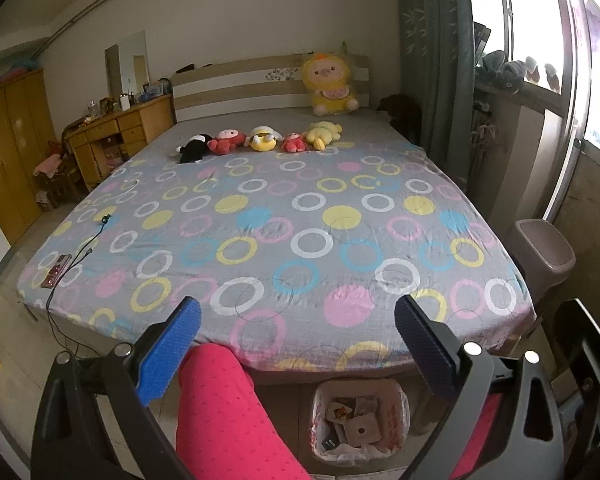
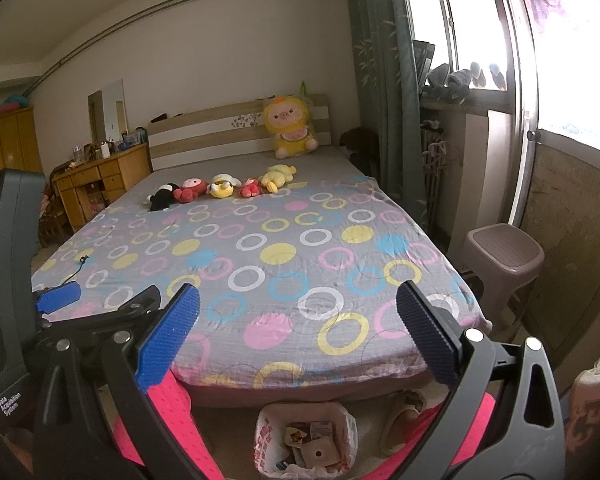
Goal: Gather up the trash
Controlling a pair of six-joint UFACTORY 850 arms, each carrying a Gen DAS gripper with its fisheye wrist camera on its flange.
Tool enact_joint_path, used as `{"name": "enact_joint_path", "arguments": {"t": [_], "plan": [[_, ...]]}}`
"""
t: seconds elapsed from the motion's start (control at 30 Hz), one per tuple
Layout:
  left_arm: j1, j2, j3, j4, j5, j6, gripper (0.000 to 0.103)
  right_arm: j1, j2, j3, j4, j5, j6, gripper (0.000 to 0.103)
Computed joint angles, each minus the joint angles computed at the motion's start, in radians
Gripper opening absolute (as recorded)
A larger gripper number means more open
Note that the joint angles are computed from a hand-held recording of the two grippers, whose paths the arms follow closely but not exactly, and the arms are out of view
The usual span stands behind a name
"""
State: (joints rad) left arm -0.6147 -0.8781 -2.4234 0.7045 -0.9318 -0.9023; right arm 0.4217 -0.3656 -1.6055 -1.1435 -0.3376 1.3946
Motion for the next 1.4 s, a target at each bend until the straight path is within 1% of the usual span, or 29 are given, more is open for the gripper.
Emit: {"name": "enact_joint_path", "arguments": {"t": [0.03,0.1,0.13,0.17,0.23,0.33,0.47,0.5,0.67,0.7,0.73,0.8,0.83,0.93,0.97,1.0,1.07,1.2,1.23,1.3,1.33,1.4], "plan": [[0.001,0.009,0.015,0.001,0.002,-0.002,0.095,0.000,0.000,0.000,0.003,0.001,-0.002,0.096],[-0.001,-0.010,-0.018,-0.001,-0.016,0.004,0.095,0.000,0.000,0.000,0.003,-0.001,-0.001,0.096],[0.000,0.001,0.000,0.004,-0.014,-0.004,0.095,0.000,0.001,0.002,0.001,-0.001,0.000,0.096],[0.000,-0.009,-0.018,-0.002,-0.019,0.005,0.095,0.000,0.003,0.003,0.002,-0.001,-0.001,0.096],[0.002,0.003,0.002,-0.006,-0.009,0.011,0.095,-0.001,0.004,0.004,0.005,0.001,-0.006,0.096],[0.000,-0.013,-0.025,-0.002,-0.020,0.010,0.095,-0.001,0.004,0.004,0.003,0.001,-0.003,0.096],[0.000,-0.001,-0.003,0.001,-0.016,0.002,0.095,-0.002,0.004,0.004,0.006,0.002,-0.007,0.096],[0.000,-0.015,-0.029,-0.005,-0.022,0.012,0.095,-0.002,0.004,0.004,0.004,0.001,-0.006,0.096],[0.000,-0.005,-0.012,-0.001,-0.016,0.006,0.095,-0.002,0.004,0.004,0.005,0.002,-0.005,0.096],[-0.001,-0.021,-0.039,-0.005,-0.026,0.016,0.095,-0.002,0.004,0.004,0.006,0.001,-0.007,0.096],[-0.001,-0.013,-0.025,-0.002,-0.024,0.012,0.095,-0.002,0.004,0.004,0.006,0.001,-0.007,0.096],[0.000,-0.028,-0.052,-0.013,-0.029,0.027,0.095,-0.004,0.005,0.001,0.015,0.000,-0.018,0.096],[0.000,-0.016,-0.032,-0.010,-0.023,0.021,0.095,-0.004,0.004,0.000,0.016,0.001,-0.019,0.096],[0.000,-0.034,-0.064,-0.014,-0.035,0.031,0.095,-0.004,0.004,0.000,0.016,0.000,-0.019,0.096],[0.000,-0.022,-0.044,-0.013,-0.032,0.026,0.095,-0.004,0.005,0.001,0.016,0.001,-0.020,0.096],[0.000,-0.035,-0.065,-0.017,-0.035,0.032,0.095,-0.004,0.005,0.001,0.016,0.001,-0.020,0.096],[0.002,-0.016,-0.035,-0.021,-0.022,0.032,0.095,-0.005,0.005,0.001,0.016,0.002,-0.019,0.096],[0.006,-0.015,-0.034,-0.031,-0.013,0.047,0.095,-0.004,0.005,0.001,0.014,0.002,-0.018,0.096],[0.005,0.000,-0.007,-0.025,-0.004,0.038,0.095,-0.004,0.004,0.000,0.016,0.001,-0.019,0.096],[0.005,-0.016,-0.034,-0.027,-0.014,0.046,0.095,-0.004,0.005,0.001,0.013,-0.001,-0.017,0.096],[0.006,-0.005,-0.016,-0.027,-0.010,0.041,0.095,-0.004,0.005,0.001,0.013,0.001,-0.017,0.096],[0.006,-0.018,-0.038,-0.030,-0.016,0.050,0.095,-0.004,0.004,0.000,0.014,-0.001,-0.018,0.096]]}}
